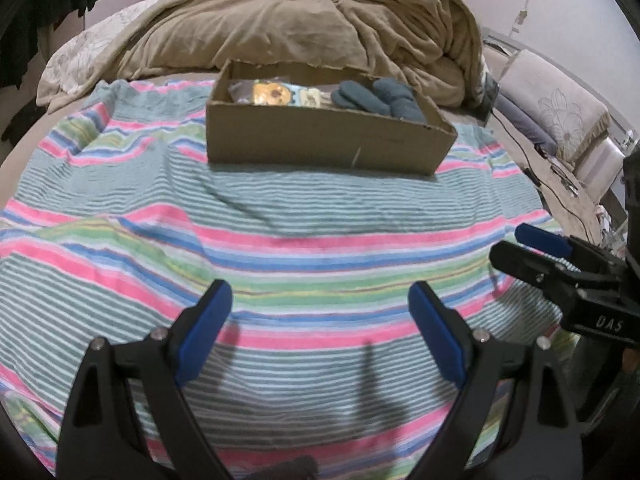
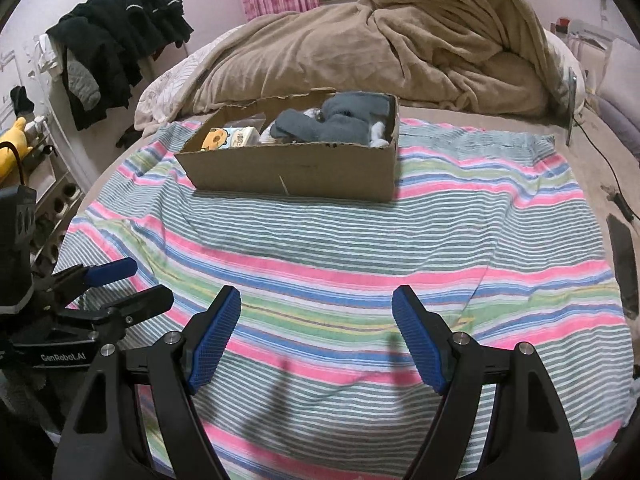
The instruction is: Organize objects
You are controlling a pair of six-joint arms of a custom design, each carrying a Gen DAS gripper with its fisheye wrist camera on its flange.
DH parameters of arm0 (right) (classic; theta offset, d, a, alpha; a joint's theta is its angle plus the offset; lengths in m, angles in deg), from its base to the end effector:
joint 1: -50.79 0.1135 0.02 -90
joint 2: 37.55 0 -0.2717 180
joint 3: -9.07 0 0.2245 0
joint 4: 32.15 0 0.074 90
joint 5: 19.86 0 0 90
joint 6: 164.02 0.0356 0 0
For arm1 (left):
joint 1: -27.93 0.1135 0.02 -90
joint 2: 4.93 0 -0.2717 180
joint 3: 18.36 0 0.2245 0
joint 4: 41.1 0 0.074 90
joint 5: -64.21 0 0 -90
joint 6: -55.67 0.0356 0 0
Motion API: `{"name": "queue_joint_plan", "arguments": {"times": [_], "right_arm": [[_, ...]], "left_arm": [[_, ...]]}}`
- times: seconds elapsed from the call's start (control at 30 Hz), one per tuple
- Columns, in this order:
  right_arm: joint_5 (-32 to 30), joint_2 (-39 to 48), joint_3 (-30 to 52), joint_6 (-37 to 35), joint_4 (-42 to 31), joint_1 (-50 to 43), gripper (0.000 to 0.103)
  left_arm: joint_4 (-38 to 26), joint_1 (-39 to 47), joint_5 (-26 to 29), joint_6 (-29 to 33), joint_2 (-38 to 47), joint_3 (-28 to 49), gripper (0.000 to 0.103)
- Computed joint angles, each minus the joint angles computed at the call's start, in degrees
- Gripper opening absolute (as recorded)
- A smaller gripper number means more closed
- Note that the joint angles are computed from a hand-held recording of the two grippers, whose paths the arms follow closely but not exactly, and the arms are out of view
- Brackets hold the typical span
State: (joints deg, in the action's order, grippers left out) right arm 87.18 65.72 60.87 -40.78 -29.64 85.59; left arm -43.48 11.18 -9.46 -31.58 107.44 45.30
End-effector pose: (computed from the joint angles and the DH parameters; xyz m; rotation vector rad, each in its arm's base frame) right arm 0.2467 0.1587 0.1208 0.1011 2.3836 0.2030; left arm 0.3222 -0.1074 0.1119 0.5404 2.4074 -0.4570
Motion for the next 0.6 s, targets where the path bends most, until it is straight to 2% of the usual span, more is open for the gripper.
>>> {"name": "queue_joint_plan", "arguments": {"times": [0.6], "right_arm": [[-2.5,1.4,0.0,-0.7,1.7,-1.1,0.081]], "left_arm": [[-0.4,-0.5,-1.4,0.2,0.3,0.8,0.091]]}}
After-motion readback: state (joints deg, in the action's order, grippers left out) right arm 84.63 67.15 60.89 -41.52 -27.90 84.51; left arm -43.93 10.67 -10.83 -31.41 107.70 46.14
